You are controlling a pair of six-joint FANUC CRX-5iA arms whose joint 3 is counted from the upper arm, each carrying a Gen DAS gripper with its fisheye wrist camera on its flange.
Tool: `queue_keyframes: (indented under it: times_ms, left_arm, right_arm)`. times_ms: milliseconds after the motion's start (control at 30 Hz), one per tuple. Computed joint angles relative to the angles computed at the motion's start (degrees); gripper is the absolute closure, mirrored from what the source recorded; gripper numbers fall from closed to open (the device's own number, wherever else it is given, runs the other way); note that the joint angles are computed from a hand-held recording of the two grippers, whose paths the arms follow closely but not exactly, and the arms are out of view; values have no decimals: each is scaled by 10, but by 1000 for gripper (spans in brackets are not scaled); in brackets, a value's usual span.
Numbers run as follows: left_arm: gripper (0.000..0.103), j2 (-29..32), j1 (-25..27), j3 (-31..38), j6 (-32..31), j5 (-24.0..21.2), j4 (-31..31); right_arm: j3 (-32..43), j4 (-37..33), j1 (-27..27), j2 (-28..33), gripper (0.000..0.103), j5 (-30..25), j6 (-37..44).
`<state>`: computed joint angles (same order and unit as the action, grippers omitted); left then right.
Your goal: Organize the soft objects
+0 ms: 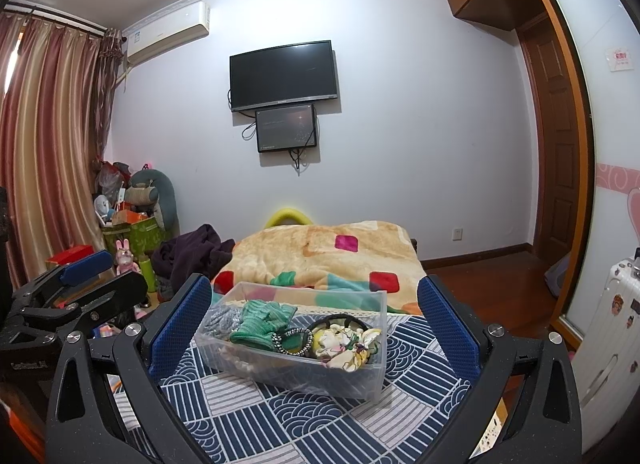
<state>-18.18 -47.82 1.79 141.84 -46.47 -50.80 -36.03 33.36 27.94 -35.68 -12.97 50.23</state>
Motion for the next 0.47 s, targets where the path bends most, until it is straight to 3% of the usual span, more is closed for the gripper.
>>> queue_keyframes:
  times_ms: [467]
  left_arm:
    - [0, -6, 21, -7, -27, 17, 46]
  right_arm:
    - [-4, 12, 1, -1, 0, 4, -12]
